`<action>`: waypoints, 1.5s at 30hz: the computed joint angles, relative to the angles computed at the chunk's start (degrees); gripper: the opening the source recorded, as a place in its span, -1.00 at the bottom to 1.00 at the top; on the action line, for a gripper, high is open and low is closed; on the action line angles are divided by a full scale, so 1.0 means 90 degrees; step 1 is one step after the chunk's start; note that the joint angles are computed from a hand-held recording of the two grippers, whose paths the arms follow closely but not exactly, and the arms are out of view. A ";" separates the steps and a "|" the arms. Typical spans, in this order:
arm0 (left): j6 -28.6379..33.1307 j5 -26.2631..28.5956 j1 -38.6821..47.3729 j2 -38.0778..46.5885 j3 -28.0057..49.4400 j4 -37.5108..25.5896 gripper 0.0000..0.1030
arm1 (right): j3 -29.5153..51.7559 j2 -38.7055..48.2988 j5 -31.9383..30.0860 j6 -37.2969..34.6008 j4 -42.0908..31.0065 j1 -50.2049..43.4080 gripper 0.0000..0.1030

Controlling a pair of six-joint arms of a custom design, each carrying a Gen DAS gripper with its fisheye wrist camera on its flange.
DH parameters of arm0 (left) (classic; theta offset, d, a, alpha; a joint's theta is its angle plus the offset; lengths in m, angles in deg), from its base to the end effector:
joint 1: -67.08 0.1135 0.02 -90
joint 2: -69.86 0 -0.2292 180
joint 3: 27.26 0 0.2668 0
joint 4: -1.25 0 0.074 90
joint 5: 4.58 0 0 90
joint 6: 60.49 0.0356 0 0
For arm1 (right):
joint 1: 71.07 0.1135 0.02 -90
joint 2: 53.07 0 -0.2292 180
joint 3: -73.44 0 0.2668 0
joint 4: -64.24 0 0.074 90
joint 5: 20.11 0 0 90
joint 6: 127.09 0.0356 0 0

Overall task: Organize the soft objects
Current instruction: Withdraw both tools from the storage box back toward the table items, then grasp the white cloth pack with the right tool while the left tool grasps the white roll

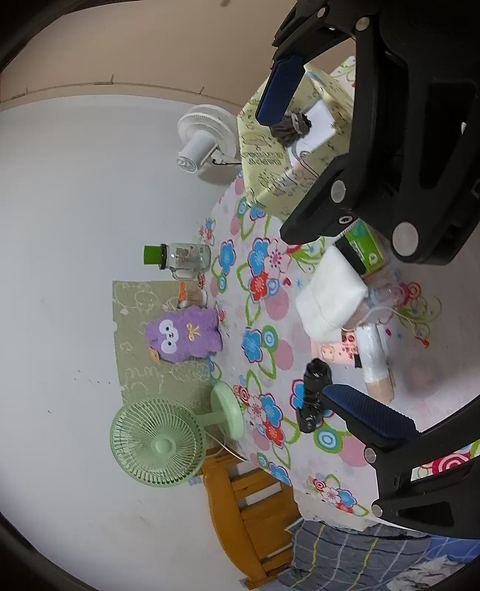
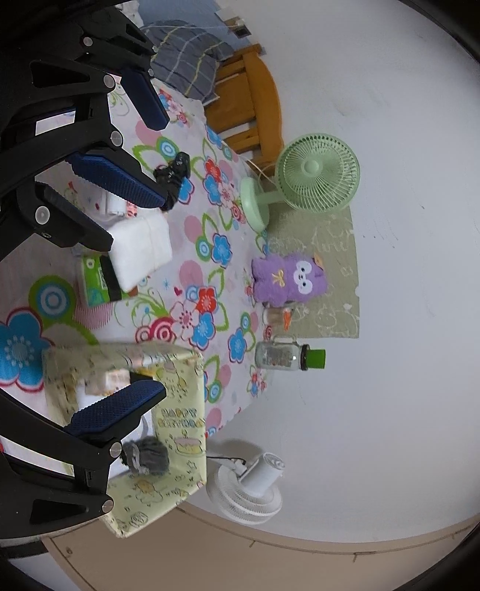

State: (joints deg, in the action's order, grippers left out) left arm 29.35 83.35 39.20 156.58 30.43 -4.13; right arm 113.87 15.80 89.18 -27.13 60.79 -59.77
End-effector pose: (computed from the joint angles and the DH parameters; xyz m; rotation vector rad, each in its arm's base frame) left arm 0.2928 -0.1534 0.1509 0.5023 2.1223 -0.2403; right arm 0.2605 0.0401 0.1434 0.1726 2.0885 -0.1347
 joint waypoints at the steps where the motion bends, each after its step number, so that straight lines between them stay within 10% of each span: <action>1: 0.0009 0.0018 0.0047 0.0017 -0.0016 0.0005 0.96 | 0.0018 0.0084 0.0007 0.0036 0.0029 0.0040 0.86; 45: 0.0028 0.0714 0.1319 0.2796 0.1868 -0.0747 0.80 | 0.2862 0.4439 -0.0793 0.0082 0.0003 0.0074 0.62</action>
